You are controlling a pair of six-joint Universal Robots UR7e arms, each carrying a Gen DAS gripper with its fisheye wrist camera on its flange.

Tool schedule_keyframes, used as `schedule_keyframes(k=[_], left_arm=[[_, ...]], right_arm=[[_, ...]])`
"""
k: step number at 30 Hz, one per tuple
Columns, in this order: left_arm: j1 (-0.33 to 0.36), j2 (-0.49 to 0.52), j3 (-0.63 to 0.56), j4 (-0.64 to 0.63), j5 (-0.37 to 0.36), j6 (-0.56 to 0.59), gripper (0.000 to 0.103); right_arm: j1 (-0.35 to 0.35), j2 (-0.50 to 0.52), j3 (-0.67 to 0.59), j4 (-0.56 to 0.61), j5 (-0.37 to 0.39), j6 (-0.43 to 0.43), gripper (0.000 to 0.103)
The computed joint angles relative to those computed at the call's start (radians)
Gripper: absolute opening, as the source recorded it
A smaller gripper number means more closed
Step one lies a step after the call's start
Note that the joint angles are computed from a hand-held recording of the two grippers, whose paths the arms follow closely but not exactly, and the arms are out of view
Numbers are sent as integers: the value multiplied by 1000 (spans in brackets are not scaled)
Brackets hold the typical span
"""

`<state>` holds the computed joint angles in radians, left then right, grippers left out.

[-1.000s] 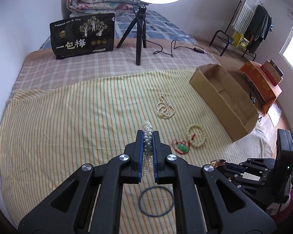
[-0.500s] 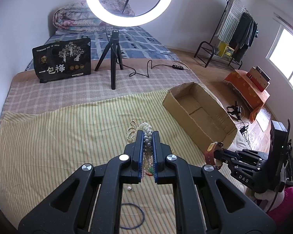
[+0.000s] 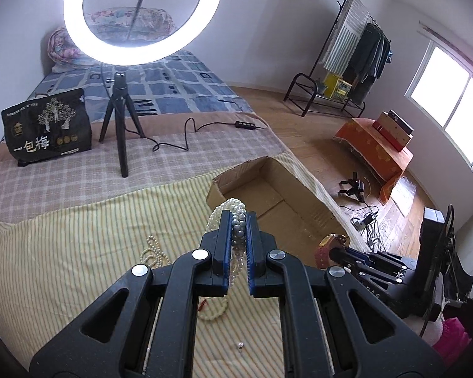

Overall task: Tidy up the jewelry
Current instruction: 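Carry the watch with the right tool into the box while the left tool carries the necklace there, then open both tools in the box and withdraw them toward the remaining jewelry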

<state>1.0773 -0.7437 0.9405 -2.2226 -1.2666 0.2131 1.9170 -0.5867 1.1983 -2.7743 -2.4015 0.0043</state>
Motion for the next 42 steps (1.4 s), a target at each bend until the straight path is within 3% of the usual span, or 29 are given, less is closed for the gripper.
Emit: schedule_keyframes(k=[19,32,37,40,42], left_arm=[[-38,284,-312,113,15,-5,6],[-45,352,-391,165,48,-14,6],[-48,348,-388,150,43,-14,6],[-54,340,-380,137,56,1,25],[-57,324,-352,111,63,14,26]], right_arm=[[-36,-26,14,45,-30,72,8],[-41,-33,17,72,-10,92,9],[-38,-32,14,61,2,78,15],[-32,-31,9,58,-6,75,24],[-29,-28,7,48,-9,67,28]])
